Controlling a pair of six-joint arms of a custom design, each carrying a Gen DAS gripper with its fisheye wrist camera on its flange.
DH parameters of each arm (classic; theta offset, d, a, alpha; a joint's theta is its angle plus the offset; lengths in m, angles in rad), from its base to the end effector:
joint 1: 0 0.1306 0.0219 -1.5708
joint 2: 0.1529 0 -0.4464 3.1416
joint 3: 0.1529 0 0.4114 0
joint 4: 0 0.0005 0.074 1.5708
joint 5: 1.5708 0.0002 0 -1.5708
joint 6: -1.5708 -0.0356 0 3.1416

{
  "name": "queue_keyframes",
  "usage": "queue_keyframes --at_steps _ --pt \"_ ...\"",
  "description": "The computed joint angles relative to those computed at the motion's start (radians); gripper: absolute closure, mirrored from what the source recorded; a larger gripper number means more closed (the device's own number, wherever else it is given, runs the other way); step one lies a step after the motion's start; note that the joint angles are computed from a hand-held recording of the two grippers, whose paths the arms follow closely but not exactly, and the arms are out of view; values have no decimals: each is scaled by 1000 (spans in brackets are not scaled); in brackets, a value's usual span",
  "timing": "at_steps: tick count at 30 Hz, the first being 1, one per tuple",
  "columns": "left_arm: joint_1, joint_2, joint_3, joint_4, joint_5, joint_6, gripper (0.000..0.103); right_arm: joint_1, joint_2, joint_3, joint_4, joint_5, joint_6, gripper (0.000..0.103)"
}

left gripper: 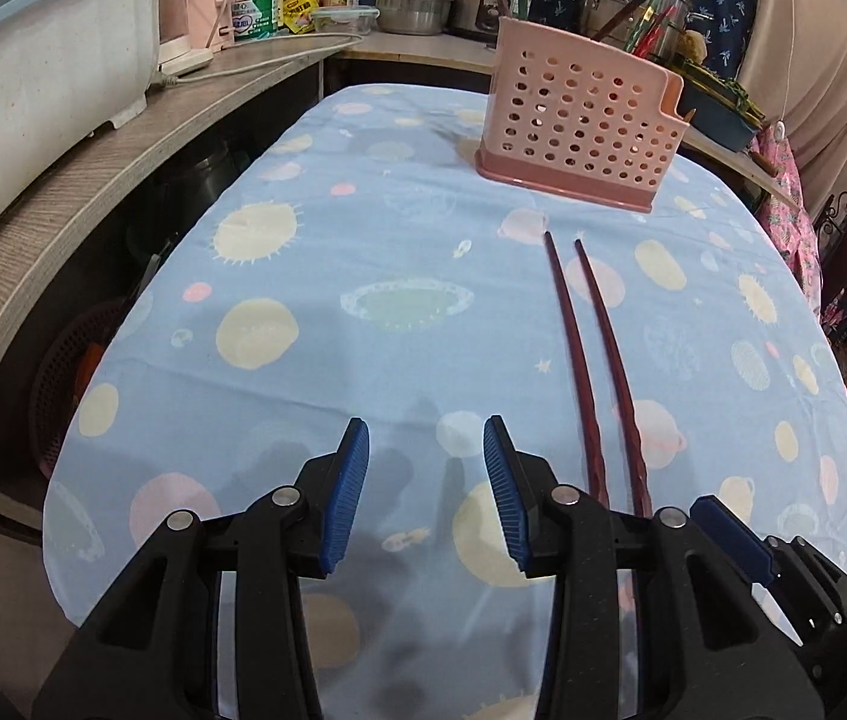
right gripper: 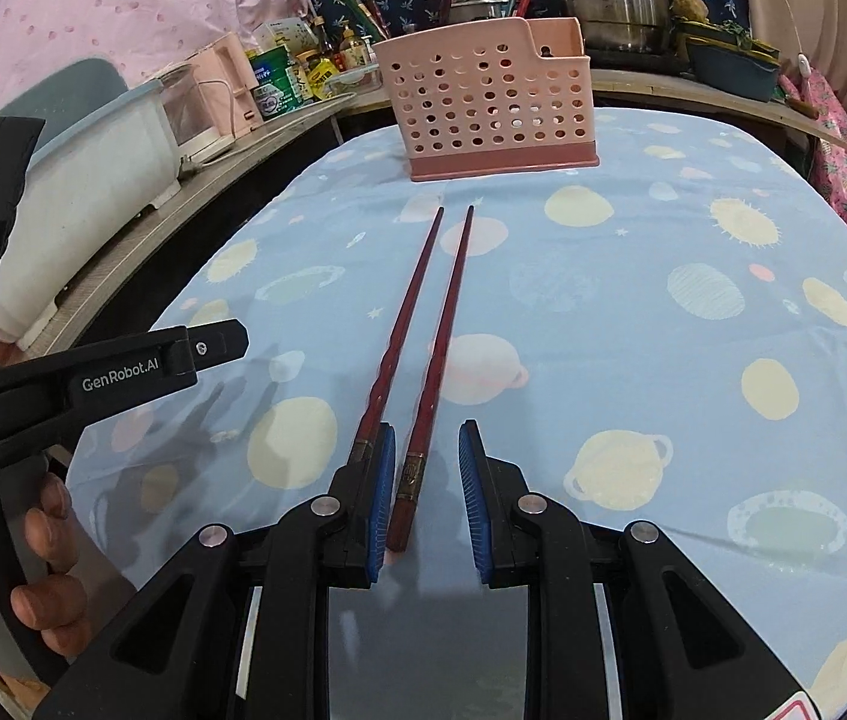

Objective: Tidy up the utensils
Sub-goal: 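Move both open tools back down to the last two dark red chopsticks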

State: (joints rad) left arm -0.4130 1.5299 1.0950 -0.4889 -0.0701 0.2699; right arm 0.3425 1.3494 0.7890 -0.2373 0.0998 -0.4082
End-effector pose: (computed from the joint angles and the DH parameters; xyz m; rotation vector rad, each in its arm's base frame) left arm 0.4686 -0.2032 0.3134 0.1496 2.4979 -0.1983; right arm 0.3933 0.1359 0.2788 0.1264 2.3736 0.2442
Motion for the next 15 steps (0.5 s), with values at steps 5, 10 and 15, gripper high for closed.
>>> queue_keyframes --at_steps 5,10,15 --pt "-2 -1 -11 0 -1 -2 58 8 18 1 -2 -2 1 81" --pt "-5 0 -16 -4 1 -3 54 27 27 2 -10 35 25 81" --pt "-12 -1 -18 -4 3 -8 50 38 28 -4 -11 82 55 89"
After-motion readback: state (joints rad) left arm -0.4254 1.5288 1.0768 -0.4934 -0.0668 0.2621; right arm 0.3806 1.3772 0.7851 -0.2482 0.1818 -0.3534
